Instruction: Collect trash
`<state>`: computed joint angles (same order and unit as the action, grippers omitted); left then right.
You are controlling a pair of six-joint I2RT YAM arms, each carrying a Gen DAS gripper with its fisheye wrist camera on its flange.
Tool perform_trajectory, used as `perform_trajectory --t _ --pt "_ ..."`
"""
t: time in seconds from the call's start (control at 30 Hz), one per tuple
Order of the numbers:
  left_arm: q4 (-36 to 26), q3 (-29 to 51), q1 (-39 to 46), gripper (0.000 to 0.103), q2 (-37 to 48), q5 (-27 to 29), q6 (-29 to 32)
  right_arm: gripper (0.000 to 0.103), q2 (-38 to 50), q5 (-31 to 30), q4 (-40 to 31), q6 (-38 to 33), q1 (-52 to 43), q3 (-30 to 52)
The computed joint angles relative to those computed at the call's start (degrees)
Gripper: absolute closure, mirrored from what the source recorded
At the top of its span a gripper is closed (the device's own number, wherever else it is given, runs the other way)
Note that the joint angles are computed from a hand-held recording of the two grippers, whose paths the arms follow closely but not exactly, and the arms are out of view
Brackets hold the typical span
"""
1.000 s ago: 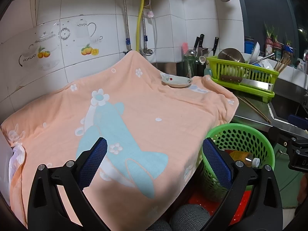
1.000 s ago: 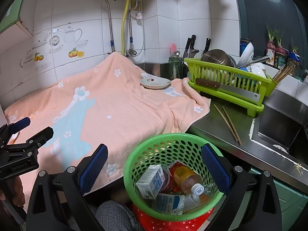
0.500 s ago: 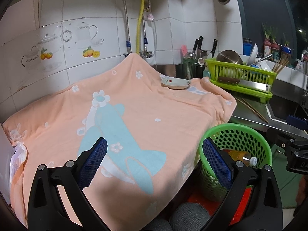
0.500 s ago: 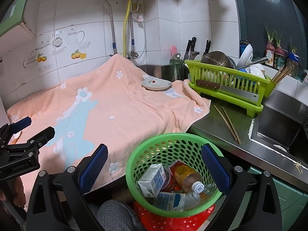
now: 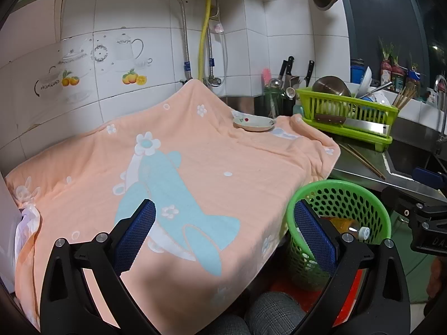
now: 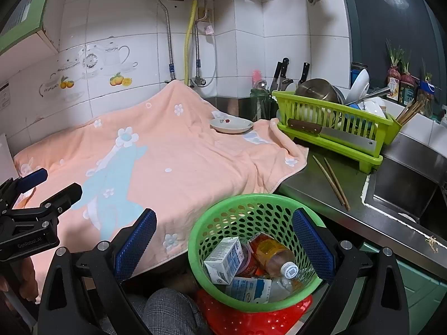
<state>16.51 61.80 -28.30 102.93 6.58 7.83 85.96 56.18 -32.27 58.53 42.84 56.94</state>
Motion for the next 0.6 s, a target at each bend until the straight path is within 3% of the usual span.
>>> perform_trajectory --t 0.6 --pt "0.3 -1.0 -0.4 0.005 -0.9 -0.2 0.3 0.009 0.5 0.6 -1.2 1.2 1.0 0.9"
